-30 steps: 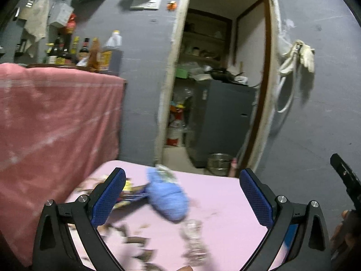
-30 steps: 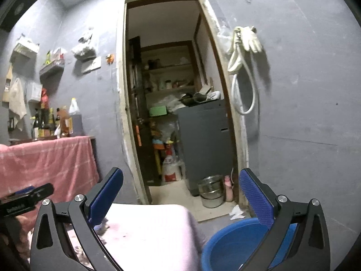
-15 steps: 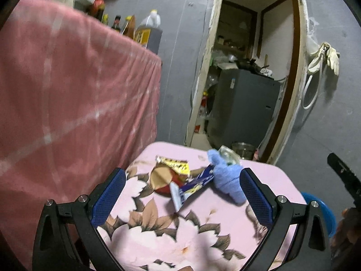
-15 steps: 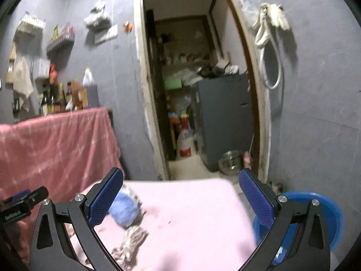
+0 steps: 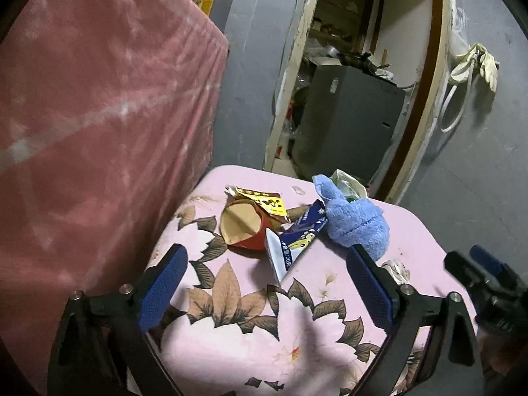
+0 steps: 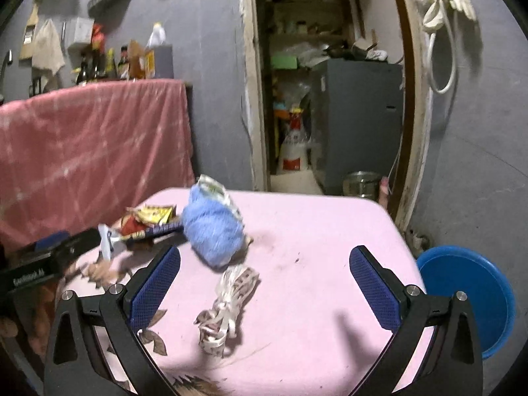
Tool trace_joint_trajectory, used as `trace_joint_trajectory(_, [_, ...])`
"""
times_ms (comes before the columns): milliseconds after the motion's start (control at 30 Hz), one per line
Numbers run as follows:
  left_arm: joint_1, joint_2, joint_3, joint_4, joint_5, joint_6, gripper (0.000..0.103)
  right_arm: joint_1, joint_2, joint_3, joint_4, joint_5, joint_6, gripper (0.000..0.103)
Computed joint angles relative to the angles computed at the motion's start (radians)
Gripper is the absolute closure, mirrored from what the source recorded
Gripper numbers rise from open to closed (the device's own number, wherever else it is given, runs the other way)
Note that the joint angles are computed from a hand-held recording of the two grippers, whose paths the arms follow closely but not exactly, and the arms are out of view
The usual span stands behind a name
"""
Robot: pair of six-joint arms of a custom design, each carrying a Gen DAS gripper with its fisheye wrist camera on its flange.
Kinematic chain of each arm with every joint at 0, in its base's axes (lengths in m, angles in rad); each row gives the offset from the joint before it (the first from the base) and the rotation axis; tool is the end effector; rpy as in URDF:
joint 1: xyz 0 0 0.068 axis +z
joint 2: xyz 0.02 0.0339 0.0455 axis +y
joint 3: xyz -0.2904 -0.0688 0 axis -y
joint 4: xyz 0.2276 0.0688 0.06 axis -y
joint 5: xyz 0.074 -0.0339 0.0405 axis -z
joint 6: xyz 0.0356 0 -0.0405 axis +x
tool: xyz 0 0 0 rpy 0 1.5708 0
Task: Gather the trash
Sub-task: 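Move both tools back over the table toward the remaining trash, then grasp the white cable bundle with the right tool while the left grasps the blue toothpaste tube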
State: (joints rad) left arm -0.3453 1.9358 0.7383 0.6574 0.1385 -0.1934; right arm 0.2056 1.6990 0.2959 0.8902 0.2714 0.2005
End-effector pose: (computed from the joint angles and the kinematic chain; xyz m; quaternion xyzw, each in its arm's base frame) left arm 0.3335 -0.1252 0.1385 0.0999 0.8629 -0.1889 0.4579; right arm 0.2453 0.0414 0.1340 0.0661 0.8556 -0.0136 0.5133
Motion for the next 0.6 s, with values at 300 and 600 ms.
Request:
trace_joint_trajectory(300, [0.01,0.04,0.072,-0.087,0.074,-0.019,0.043,0.008,0.066,0.056,-0.076,-0.05,0.001,0.02])
trace_joint_trajectory(600, [-0.02,0.076,0.181,-0.254,0.091,0.007,0.069,0.007,0.116,0.158,-0.241,-0.114,-0.005,0.03])
